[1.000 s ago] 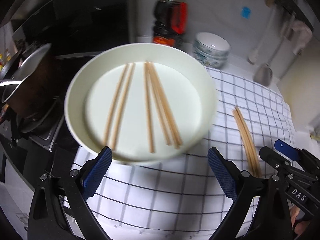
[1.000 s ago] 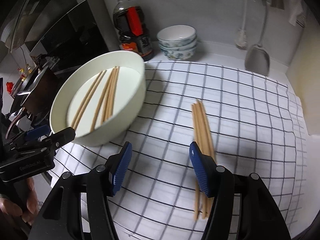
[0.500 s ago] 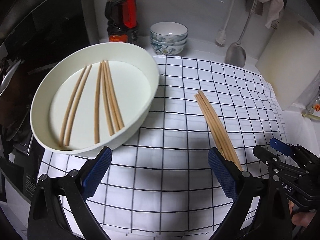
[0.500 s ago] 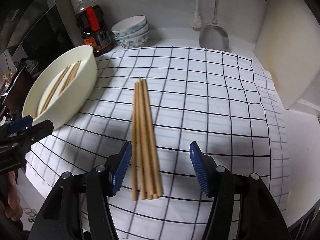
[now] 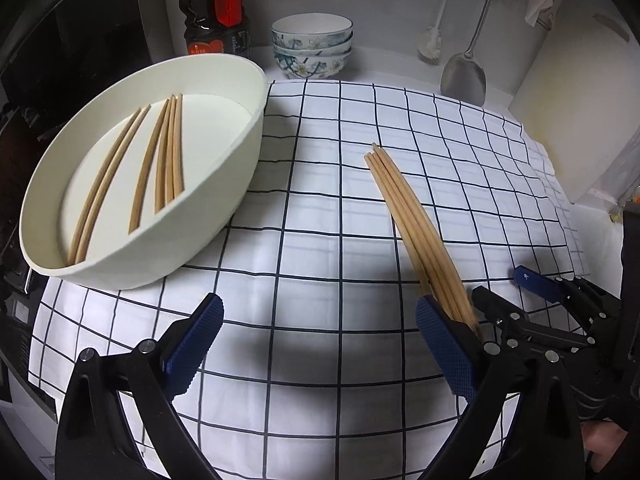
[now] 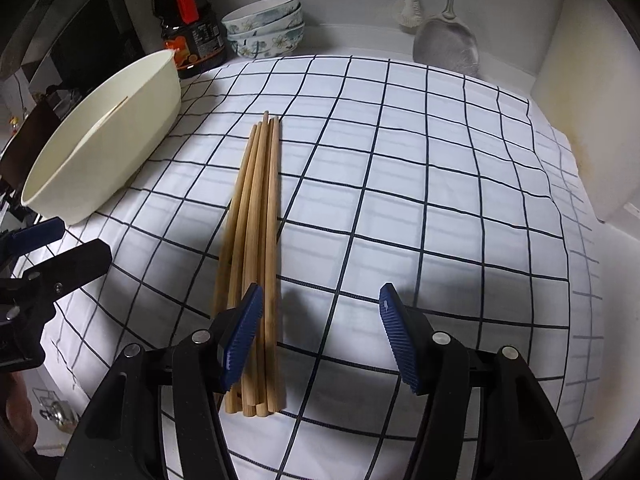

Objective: Organize utensils
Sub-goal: 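Withdraw both open tools from the basin back to the chopstick bundle, then close the left tool on one chopstick while the right tool grasps another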

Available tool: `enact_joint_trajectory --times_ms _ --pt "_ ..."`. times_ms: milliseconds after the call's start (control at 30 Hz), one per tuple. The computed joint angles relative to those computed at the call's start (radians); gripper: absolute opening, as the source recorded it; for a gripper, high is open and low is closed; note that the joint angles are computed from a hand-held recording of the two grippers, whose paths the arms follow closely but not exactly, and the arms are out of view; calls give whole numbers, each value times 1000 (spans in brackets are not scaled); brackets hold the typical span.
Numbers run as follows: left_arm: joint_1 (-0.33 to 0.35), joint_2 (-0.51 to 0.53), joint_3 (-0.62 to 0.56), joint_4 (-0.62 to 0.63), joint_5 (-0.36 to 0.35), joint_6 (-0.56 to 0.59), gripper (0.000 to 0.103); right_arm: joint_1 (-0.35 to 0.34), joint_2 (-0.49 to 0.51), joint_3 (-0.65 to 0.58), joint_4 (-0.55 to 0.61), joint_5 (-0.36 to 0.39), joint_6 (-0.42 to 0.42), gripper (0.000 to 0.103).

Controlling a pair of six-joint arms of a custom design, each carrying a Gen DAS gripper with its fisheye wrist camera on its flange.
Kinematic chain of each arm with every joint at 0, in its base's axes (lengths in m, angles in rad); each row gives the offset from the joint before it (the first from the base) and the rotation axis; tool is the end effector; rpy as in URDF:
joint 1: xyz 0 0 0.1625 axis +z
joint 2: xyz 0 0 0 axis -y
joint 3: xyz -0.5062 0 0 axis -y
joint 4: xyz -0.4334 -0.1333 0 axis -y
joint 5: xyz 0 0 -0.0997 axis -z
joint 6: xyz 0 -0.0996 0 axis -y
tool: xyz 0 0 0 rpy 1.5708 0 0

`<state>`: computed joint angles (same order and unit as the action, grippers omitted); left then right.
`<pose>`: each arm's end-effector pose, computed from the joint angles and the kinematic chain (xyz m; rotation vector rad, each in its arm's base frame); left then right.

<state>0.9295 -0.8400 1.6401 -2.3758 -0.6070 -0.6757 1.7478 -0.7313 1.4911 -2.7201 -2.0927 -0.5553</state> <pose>-0.2702 -0.7215 0.1722 -0.0421 2.2782 -0.7337 0.2260 -0.7885 0.1600 0.7834 -2.4164 0.3641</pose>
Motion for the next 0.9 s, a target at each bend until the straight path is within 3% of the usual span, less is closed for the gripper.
enact_joint_trajectory --times_ms 633,800,900 --pt "9 33 -16 10 1 -29 95 -5 7 37 -90 -9 -142 57" --pt "9 51 -30 11 -4 -16 95 -5 28 17 -124 -41 -181 57" --pt "12 61 -39 15 -9 -13 95 -15 28 3 -120 -34 -160 57"
